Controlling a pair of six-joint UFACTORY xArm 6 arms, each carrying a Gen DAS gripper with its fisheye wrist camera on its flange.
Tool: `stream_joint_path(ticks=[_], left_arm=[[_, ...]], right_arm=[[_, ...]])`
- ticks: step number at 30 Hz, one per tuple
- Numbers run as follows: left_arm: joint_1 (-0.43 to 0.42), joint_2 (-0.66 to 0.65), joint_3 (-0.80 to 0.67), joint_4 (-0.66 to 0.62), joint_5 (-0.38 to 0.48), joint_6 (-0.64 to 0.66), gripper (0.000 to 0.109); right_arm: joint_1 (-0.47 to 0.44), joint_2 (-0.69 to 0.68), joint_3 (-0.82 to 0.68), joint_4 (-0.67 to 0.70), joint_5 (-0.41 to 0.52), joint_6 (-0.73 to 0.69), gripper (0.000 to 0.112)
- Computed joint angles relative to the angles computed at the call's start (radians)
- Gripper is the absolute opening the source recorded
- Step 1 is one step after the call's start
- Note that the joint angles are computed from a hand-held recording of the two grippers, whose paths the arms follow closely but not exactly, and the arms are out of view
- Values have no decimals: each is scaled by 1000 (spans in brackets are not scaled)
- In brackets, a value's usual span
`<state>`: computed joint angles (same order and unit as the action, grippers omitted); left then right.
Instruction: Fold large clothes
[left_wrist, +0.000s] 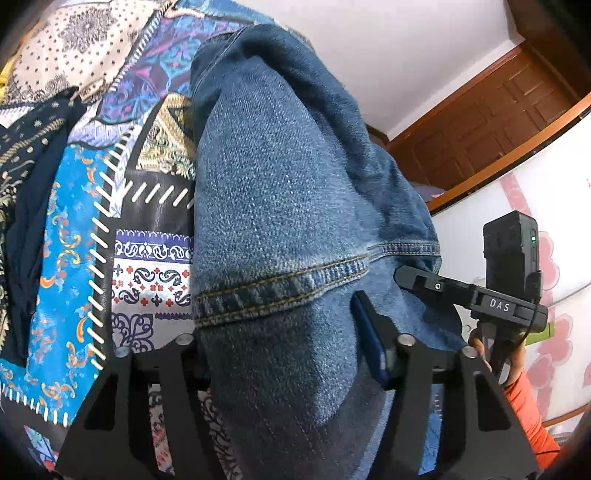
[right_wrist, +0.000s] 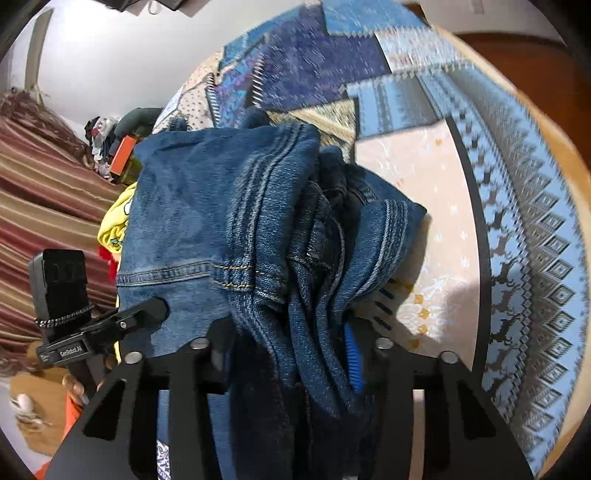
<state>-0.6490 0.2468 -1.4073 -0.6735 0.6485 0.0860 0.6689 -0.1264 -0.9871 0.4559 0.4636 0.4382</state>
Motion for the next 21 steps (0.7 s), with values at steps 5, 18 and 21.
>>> stream_joint_path(ticks=[5, 18, 21], left_arm=[[12, -100, 53, -1, -36, 30, 52], [253, -311, 89, -35, -24, 183, 51], [322, -328, 88, -28, -18, 224, 51]], right_arm=[[24, -11, -60, -86, 13, 65, 33], [119, 315, -581, -205, -13, 97, 33], [134, 470, -786, -203, 3, 90, 33]])
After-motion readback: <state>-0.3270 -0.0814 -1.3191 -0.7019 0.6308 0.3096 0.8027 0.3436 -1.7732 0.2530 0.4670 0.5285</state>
